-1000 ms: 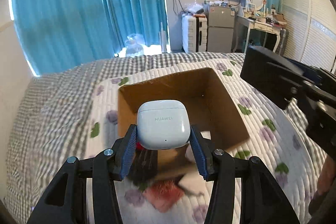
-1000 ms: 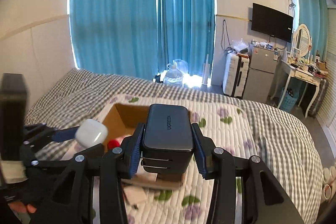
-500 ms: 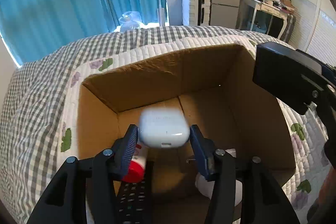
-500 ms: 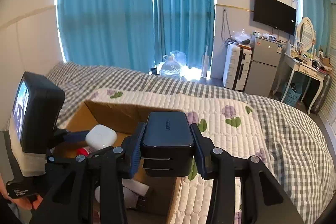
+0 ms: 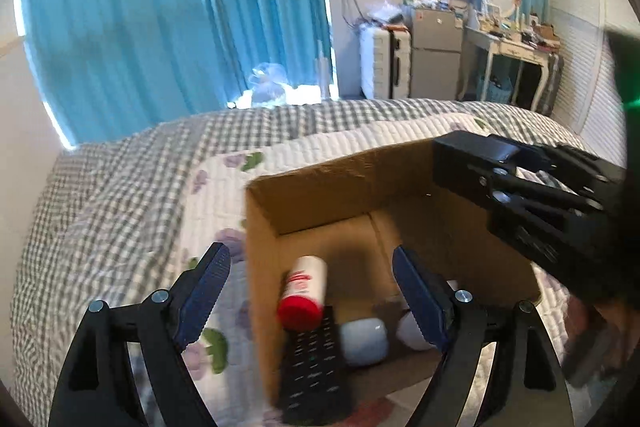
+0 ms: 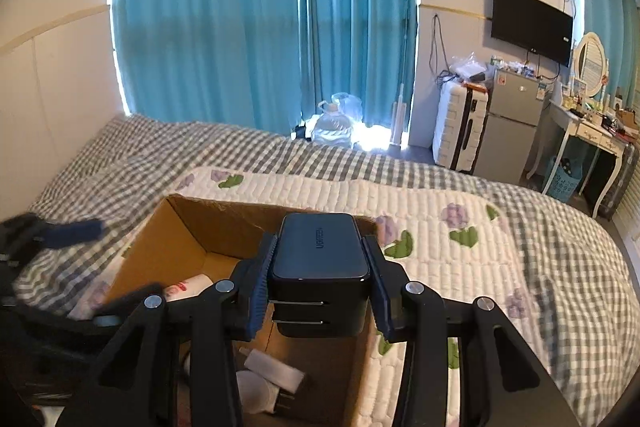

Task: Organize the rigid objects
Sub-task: 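Place the power bank and earbud case into the box and open both tools, then grasp the pink card case with the left tool while the right tool grasps the white charger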

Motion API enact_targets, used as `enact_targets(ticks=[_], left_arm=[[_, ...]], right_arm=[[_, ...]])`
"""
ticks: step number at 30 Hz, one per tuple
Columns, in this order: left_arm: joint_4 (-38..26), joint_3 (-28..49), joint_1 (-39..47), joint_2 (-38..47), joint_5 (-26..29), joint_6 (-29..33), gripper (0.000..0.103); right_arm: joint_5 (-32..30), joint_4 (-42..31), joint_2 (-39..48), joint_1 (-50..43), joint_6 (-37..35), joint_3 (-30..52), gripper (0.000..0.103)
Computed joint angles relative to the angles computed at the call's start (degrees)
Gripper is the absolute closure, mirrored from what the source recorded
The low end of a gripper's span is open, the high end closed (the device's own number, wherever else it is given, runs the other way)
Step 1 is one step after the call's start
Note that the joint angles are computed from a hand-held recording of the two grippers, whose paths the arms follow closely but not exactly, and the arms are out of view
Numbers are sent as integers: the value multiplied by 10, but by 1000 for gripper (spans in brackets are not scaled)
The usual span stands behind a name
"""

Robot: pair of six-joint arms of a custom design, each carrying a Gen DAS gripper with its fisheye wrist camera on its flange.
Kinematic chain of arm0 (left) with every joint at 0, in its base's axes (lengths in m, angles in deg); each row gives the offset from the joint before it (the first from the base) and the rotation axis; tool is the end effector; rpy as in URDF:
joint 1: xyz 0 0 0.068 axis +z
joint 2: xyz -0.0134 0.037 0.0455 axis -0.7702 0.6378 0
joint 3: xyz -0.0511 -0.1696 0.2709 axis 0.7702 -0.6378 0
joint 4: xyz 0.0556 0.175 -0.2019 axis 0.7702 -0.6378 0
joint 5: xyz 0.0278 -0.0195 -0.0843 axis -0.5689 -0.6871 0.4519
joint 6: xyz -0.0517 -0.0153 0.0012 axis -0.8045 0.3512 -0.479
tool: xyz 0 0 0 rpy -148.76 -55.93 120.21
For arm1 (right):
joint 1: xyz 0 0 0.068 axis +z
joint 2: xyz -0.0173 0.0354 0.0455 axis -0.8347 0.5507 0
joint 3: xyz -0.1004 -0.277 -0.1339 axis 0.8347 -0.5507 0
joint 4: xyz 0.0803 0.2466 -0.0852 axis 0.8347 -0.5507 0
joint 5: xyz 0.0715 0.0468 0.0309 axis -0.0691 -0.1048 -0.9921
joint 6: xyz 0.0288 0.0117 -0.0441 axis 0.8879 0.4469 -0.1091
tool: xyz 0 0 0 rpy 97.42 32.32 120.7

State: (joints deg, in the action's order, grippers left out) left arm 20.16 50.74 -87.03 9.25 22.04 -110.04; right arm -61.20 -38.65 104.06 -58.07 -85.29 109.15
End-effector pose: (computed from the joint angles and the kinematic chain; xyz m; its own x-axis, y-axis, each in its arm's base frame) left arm 0.1909 -0.1162 0.2841 -0.6764 -0.0299 -0.7359 -0.1585 0.9817 0.1058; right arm 0.2957 0.0111 0.2932 -0.4418 -0.3387 -0.8307 -0.6089 0.7933 0.0004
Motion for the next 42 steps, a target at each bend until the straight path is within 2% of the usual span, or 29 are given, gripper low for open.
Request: enact_targets(ticks=[4, 7, 8, 9, 10, 12, 15, 17, 21, 23, 25, 29, 31, 35, 42], left_arm=[[19, -39, 15, -45, 26, -1, 18], [20, -50, 18, -64, 31, 3, 17], [11, -47, 12, -67, 21, -2, 16], [1, -45, 4, -72, 10, -9, 10], [-14, -41, -13, -78, -9, -23, 6], [-44, -31, -51, -91, -46, -50, 4], [-101, -15, -101, -103, -78, -97, 0], [-163, -4, -153, -104, -109, -164, 0], [-273, 0, -239, -104, -127, -304, 0], [-328, 2, -279, -90, -135, -394, 0], [-363, -2, -310, -78, -137, -463, 0], [-367, -27, -346, -51, -128, -533, 0], [-343, -52, -361, -37, -125, -552, 0], [-276, -111, -386, -11, -110, -558, 0], [-226, -153, -371, 17, -72, -536, 0]], right_arm=[[37, 69, 47, 23, 36, -12, 61], [19, 66, 64, 14, 51, -12, 59], [8, 70, 57, 10, 53, -19, 56], [-3, 63, 53, 5, 48, -20, 47], [-12, 56, 39, -1, 45, -25, 34], [-21, 78, 0, -19, 56, -51, 28], [-51, 21, -43, -49, 31, -47, 28], [-59, -29, -72, -73, 3, -41, 28], [-94, -137, -113, -142, -77, -31, 22], [-121, -216, -126, -188, -152, -25, 14], [-142, -288, -137, -238, -243, -27, 12], [-150, -314, -159, -298, -319, -80, 10], [-139, -325, -156, -304, -352, -105, 10], [-101, -271, -169, -268, -351, -162, 10], [-33, -160, -172, -188, -315, -234, 10]])
